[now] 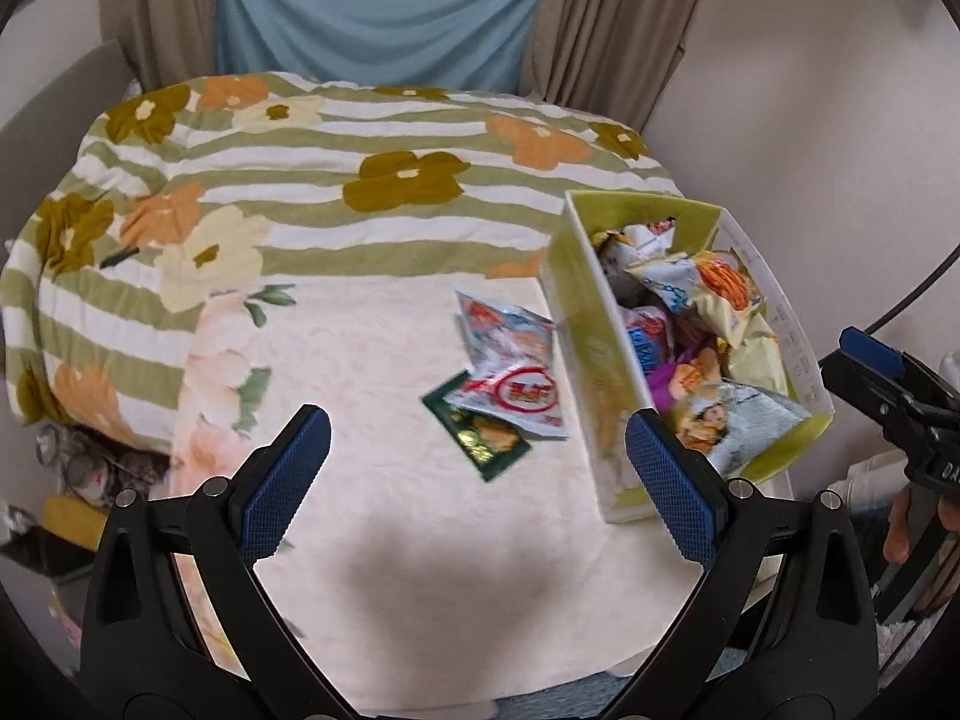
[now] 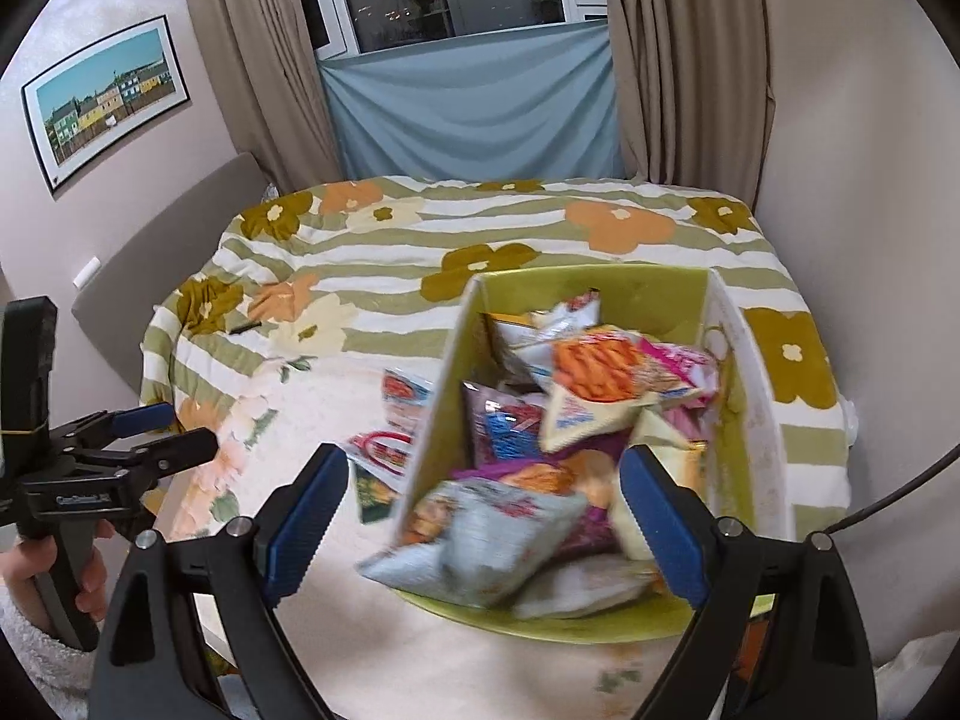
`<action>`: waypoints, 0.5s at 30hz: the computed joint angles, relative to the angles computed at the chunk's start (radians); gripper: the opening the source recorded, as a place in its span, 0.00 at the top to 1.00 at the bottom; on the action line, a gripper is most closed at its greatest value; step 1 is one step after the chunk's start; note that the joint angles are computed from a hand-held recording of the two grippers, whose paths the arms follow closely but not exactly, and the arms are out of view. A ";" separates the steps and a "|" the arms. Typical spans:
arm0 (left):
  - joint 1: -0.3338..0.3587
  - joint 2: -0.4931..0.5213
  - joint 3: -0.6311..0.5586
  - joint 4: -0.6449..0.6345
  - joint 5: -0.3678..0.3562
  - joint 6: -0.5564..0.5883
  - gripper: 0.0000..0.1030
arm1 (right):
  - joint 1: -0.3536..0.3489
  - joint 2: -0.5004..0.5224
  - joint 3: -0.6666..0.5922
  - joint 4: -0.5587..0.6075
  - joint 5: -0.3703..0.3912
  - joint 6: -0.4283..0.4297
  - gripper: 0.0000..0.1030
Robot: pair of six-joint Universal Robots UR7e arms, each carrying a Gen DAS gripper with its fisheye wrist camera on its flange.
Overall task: Organize snacks
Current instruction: 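Move both tools back toward the red-white bag and green packet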
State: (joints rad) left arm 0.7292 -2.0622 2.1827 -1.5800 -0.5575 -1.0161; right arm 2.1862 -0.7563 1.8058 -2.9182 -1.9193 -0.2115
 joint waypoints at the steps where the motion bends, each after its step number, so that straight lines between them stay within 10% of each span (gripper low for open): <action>1: 0.015 -0.006 -0.007 -0.010 -0.005 0.035 0.05 | 0.011 0.014 -0.008 -0.004 -0.001 0.013 0.12; 15: 0.324 -0.002 -0.082 -0.289 -0.192 0.599 0.05 | 0.132 0.218 -0.149 0.005 -0.125 0.232 0.12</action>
